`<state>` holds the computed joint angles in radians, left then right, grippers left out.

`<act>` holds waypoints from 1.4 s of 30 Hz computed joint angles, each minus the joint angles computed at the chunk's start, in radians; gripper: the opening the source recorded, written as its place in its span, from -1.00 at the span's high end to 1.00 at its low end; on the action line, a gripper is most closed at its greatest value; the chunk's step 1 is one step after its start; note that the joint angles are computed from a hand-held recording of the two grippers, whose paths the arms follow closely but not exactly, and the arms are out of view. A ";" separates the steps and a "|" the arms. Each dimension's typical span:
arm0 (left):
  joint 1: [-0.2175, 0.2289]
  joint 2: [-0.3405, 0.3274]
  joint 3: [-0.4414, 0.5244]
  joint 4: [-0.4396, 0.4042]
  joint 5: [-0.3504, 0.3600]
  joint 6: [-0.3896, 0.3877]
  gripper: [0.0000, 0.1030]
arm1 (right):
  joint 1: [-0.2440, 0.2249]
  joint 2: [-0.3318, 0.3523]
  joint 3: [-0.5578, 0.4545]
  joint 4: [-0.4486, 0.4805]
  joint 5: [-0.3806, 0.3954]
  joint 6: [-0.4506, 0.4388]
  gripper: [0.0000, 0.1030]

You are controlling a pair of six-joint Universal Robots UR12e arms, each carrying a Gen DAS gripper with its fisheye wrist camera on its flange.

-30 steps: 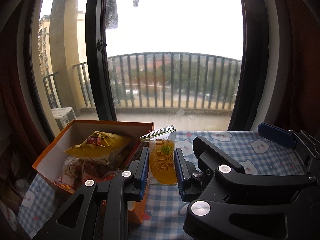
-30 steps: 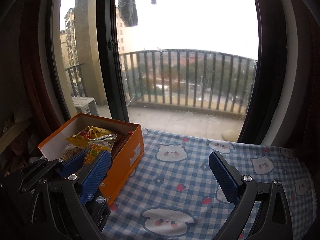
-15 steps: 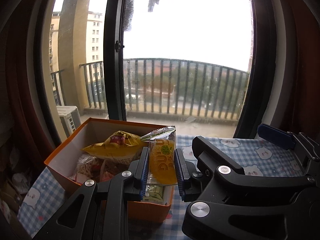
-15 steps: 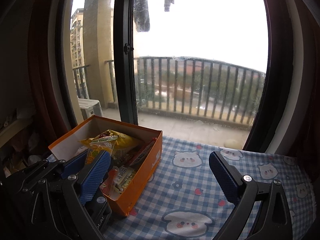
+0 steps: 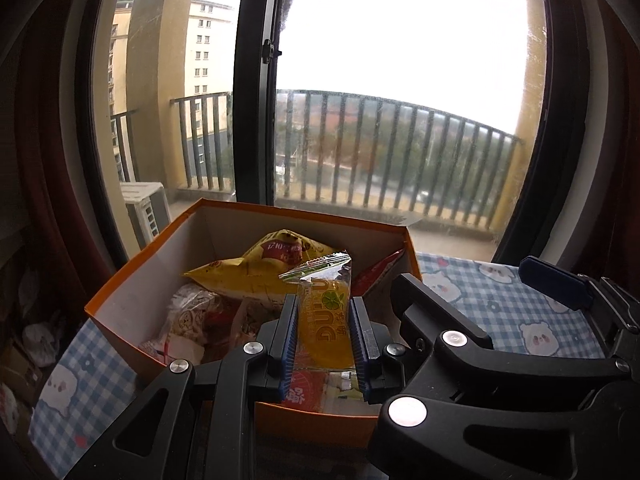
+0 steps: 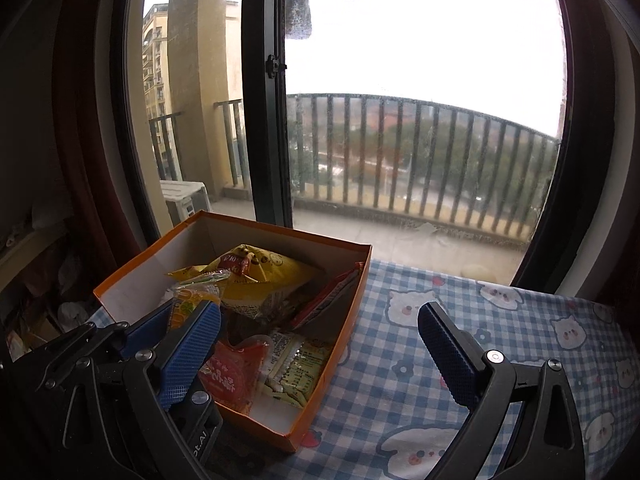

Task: Organize snacks

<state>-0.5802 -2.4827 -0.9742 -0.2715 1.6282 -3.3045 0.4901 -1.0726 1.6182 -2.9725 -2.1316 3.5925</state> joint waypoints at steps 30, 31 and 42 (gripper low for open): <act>-0.003 -0.001 -0.007 -0.058 -0.001 0.020 -0.64 | -0.016 0.019 -0.003 0.084 0.044 0.082 -0.95; -0.005 0.005 -0.016 -0.052 -0.010 0.024 -0.66 | -0.014 0.013 0.005 0.079 0.041 0.078 -0.95; -0.042 0.058 -0.110 0.061 0.024 0.053 -0.88 | 0.009 -0.065 0.127 -0.036 -0.001 0.072 -0.95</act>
<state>-0.6218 -2.4249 -1.0838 -0.2102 1.6523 -3.2514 0.4987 -1.1377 1.7455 -3.0083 -2.1327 3.6642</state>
